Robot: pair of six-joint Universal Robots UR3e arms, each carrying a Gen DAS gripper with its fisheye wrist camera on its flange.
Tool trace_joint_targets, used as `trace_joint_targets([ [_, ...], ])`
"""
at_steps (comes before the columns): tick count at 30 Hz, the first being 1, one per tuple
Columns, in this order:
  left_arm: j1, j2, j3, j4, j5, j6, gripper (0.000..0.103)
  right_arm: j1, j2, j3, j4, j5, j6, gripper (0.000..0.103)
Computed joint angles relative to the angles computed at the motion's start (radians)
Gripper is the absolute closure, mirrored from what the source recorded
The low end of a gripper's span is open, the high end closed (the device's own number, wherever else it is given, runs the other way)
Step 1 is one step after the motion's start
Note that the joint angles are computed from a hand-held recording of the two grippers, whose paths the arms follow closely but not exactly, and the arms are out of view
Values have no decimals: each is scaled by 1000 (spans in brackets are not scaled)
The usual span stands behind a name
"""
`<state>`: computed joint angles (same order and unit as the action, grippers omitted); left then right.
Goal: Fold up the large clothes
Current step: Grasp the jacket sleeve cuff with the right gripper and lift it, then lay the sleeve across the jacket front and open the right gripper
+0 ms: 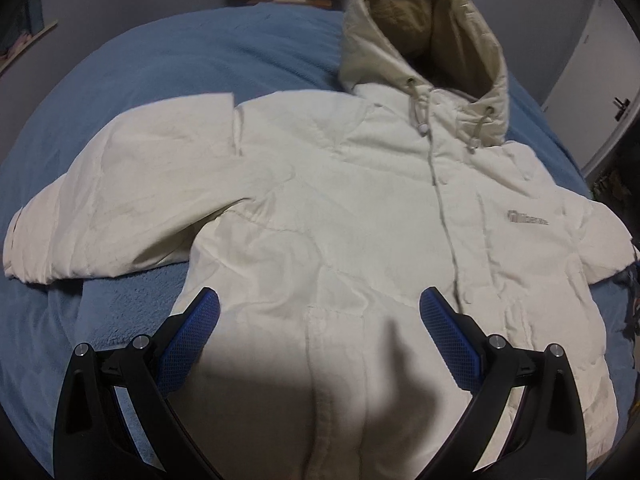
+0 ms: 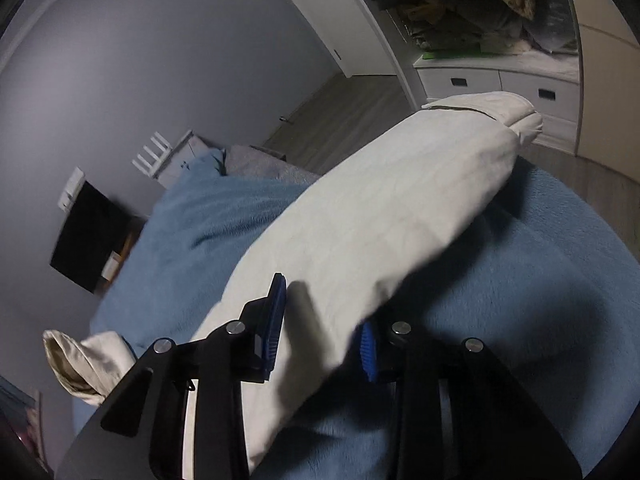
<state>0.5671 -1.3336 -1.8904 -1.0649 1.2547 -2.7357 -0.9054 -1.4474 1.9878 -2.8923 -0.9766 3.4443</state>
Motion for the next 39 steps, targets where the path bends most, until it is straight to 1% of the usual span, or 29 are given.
trace_joint_targets([
  [1, 11, 1, 5, -13, -9, 2, 6, -3, -7, 15, -30, 5, 3, 85],
  [2, 20, 5, 11, -26, -22, 7, 6, 3, -26, 32, -61, -3, -3, 88],
  [3, 27, 11, 16, -33, -28, 12, 6, 26, -48, 44, -90, -25, -3, 89],
  [4, 36, 27, 22, -32, -30, 21, 6, 36, -70, 54, -105, -31, -7, 89],
  [5, 33, 35, 24, -17, -24, 22, 6, 42, -110, 71, -119, -23, -21, 92],
  [6, 35, 50, 28, 4, -18, 28, 6, 39, -158, 103, -134, -3, -40, 93],
  [8, 39, 66, 42, 23, -18, 36, 6, 67, -251, 126, -139, -5, -75, 93],
  [10, 50, 66, 85, 0, -33, 42, 6, 124, -329, 129, -136, -30, -104, 93],
  [12, 63, 61, 128, -37, -60, 44, 6, 180, -392, 130, -132, -31, -118, 93],
  [16, 73, 70, 173, -63, -101, 36, 6, 344, -447, 87, -125, -77, -135, 93],
  [18, 69, 68, 193, -77, -114, 33, 6, 483, -428, 38, -114, -147, -151, 93],
  [21, 82, 87, 209, -117, -153, 42, 6, 704, -335, -51, -107, -261, -155, 93],
  [22, 84, 94, 214, -131, -166, 46, 6, 753, -314, -59, -111, -283, -155, 93],
  [24, 80, 106, 211, -138, -175, 49, 6, 877, -228, -112, -124, -344, -147, 93],
  [25, 78, 110, 209, -143, -178, 52, 6, 951, -167, -143, -131, -385, -161, 93],
  [26, 75, 112, 209, -148, -179, 54, 6, 993, -130, -154, -140, -406, -167, 93],
  [29, 59, 112, 209, -160, -176, 60, 6, 1080, -13, -198, -132, -414, -167, 93],
  [31, 45, 112, 208, -159, -169, 60, 6, 1112, 49, -211, -128, -413, -170, 93],
  [33, 22, 108, 206, -146, -155, 52, 6, 1127, 81, -192, -143, -395, -171, 93],
  [34, 4, 101, 209, -139, -144, 44, 6, 1155, 98, -196, -140, -405, -165, 93],
  [36, -20, 91, 214, -133, -132, 33, 6, 1167, 125, -195, -118, -389, -187, 93],
  [38, -58, 75, 232, -127, -115, 16, 6, 1182, 140, -182, -111, -378, -185, 93],
  [39, -66, 73, 237, -130, -114, 15, 6, 1174, 155, -189, -103, -353, -182, 93],
])
